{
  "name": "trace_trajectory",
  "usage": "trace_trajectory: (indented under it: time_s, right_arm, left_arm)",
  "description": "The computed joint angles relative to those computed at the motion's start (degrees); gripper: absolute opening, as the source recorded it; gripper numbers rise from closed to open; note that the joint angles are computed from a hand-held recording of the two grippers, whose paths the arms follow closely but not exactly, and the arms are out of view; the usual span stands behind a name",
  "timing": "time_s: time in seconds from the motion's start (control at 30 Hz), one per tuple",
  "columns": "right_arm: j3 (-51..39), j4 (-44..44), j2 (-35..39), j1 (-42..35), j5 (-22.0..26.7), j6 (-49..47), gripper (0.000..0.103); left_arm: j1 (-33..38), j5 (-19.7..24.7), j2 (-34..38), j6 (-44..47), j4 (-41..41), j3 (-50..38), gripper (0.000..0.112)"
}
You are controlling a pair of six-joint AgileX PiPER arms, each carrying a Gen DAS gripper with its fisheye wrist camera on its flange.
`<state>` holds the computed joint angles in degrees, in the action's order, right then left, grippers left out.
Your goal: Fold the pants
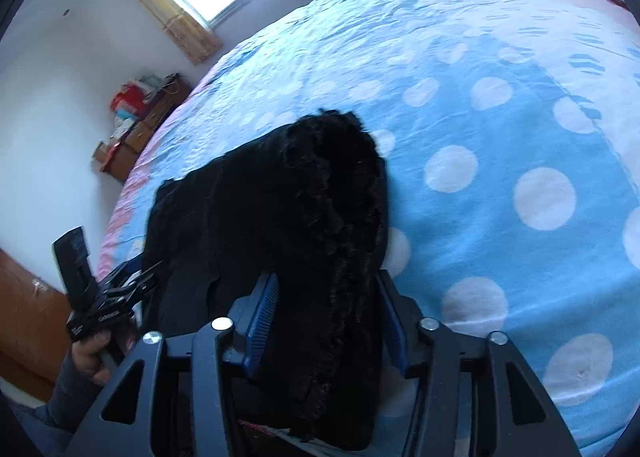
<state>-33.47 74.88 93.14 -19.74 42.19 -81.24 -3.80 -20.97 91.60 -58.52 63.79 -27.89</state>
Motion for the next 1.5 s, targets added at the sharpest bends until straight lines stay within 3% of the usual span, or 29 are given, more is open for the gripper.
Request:
trace_trajectory:
  time_s: [0.03, 0.13, 0.17, 0.27, 0.43, 0.57, 0.77, 0.97, 1.2, 1.3, 1.5]
  right_arm:
    - [0.05, 0.20, 0.16, 0.47, -0.41, -0.65, 0.040]
    - [0.51, 1.84, 0.39, 1.11, -1.30, -1.17, 0.031]
    - [1.45, 2.70, -1.12, 1.99, -2.36, -2.04, 0.027]
    - [3.85, 2.15, -8.22, 7.45, -8.20, -2.72, 0.021]
    - [1.69, -6.53, -16.27, 12.76, -9.83, 7.17, 0.015]
    - [-5.11, -17.93, -15.85, 19.19, -11.54, 19.36, 0.014]
    - [-17.90, -25.71, -8.90, 27.45, -11.19, 27.62, 0.014]
    - [-38.33, -34.05, 5.22, 36.57, -9.14, 37.45, 0.014]
    - [-67.77, -43.32, 23.40, 44.38, -0.10, 47.66, 0.014]
    - [-80.59, -46.81, 31.45, 47.07, 4.44, 51.14, 0.014]
    - [-114.87, -53.34, 52.73, 49.52, 19.77, 59.50, 0.014]
  left_arm:
    - [0.65, -0.81, 0.03, -0.05, 0.66, 0.08, 0.091]
    - [1.83, -2.71, -0.87, -0.87, 3.52, 0.40, 0.055]
    - [2.43, -3.72, -1.13, -3.42, 6.66, 0.16, 0.036]
    - [1.82, -2.16, -4.13, -5.61, 8.43, 0.80, 0.018]
    - [6.67, -6.61, -8.62, -14.03, 15.81, 2.21, 0.014]
    - [13.39, -11.77, -12.61, -19.91, 23.14, 2.59, 0.014]
    - [26.26, -17.51, -15.24, -23.86, 30.60, -0.24, 0.014]
    - [37.18, -20.17, -12.18, -24.20, 33.83, -7.02, 0.014]
    - [46.37, -19.90, -5.04, -23.74, 33.97, -14.55, 0.014]
    - [47.88, -17.86, -2.20, -21.69, 32.18, -15.52, 0.014]
    - [47.81, -14.69, 5.99, -19.40, 29.95, -17.94, 0.015]
